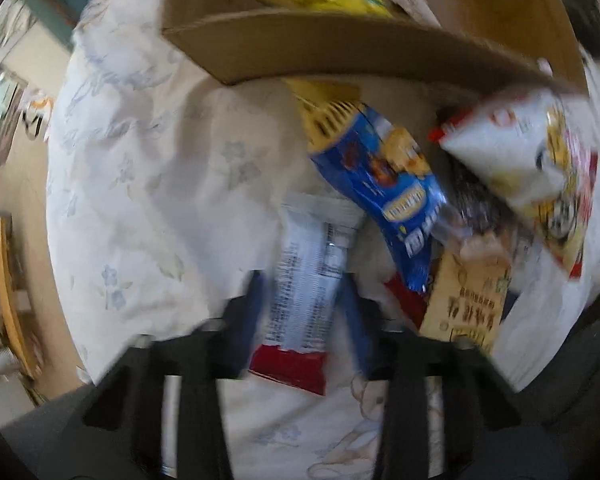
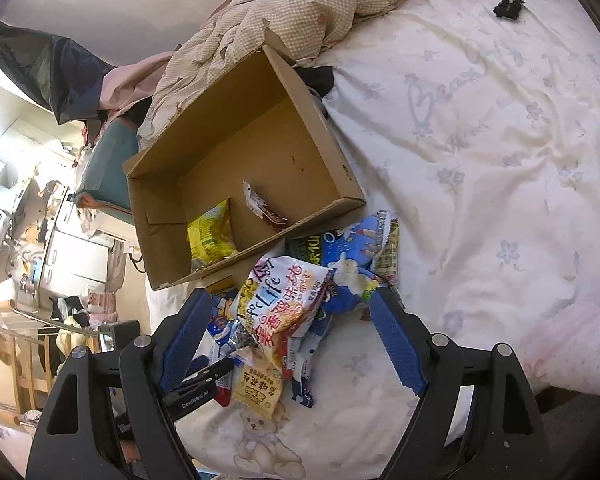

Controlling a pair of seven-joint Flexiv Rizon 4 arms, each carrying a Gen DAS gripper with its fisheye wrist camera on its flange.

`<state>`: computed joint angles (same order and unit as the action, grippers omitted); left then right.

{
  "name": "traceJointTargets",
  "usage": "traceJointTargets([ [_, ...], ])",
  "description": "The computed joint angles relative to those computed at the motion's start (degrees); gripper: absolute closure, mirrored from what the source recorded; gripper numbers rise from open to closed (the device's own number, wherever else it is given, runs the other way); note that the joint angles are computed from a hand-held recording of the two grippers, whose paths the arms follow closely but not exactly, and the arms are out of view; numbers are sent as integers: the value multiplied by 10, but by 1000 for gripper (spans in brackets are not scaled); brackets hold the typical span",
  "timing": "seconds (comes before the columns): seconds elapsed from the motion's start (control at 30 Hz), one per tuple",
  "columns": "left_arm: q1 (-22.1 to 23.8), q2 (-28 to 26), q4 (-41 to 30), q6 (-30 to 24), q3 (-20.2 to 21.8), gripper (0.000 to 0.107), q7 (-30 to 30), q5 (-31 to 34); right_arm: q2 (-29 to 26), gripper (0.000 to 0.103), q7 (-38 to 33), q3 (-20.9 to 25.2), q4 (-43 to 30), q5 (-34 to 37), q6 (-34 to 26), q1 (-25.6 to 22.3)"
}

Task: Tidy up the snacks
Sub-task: 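Grasp the white-red candy bar with the left gripper from the pile, then grasp the white-red chip bag with the right gripper while the left holds the candy bar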

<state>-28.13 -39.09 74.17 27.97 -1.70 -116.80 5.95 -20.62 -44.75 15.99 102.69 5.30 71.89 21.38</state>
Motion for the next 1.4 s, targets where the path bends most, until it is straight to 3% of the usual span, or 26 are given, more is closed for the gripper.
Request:
traceJointTargets([
  [0.17,-11,11,-1,-11,0,80,-2,8,-3,19,1,5,-3,13,-4,-4],
  [0.33,2,74,71,58,-7,80,-45,-21,-26,19,-66,60,-38,98,-12,-45],
  [0.43,0,112,109,108,-2,80,-85,-13,-45,21,-96,77,-67,143,-50,-58],
  [0.63,8,146,142,149,-6,80,-128,3,-77,36,-115,68,-112,181,-117,-45],
  [0.87,45,138,151,178,-18,80,-82,-25,-105,38,-91,37,-144,156,-148,-9],
  [1.0,41,132,145,181,-15,80,-81,-30,-125,38,-76,31,-168,139,-175,-1],
  [1.17,39,129,142,185,-13,80,-84,-34,-119,68,-95,33,-160,127,-170,-2],
  [1.4,32,127,137,181,-6,80,-100,-22,-76,73,-177,61,-123,159,-150,-25],
])
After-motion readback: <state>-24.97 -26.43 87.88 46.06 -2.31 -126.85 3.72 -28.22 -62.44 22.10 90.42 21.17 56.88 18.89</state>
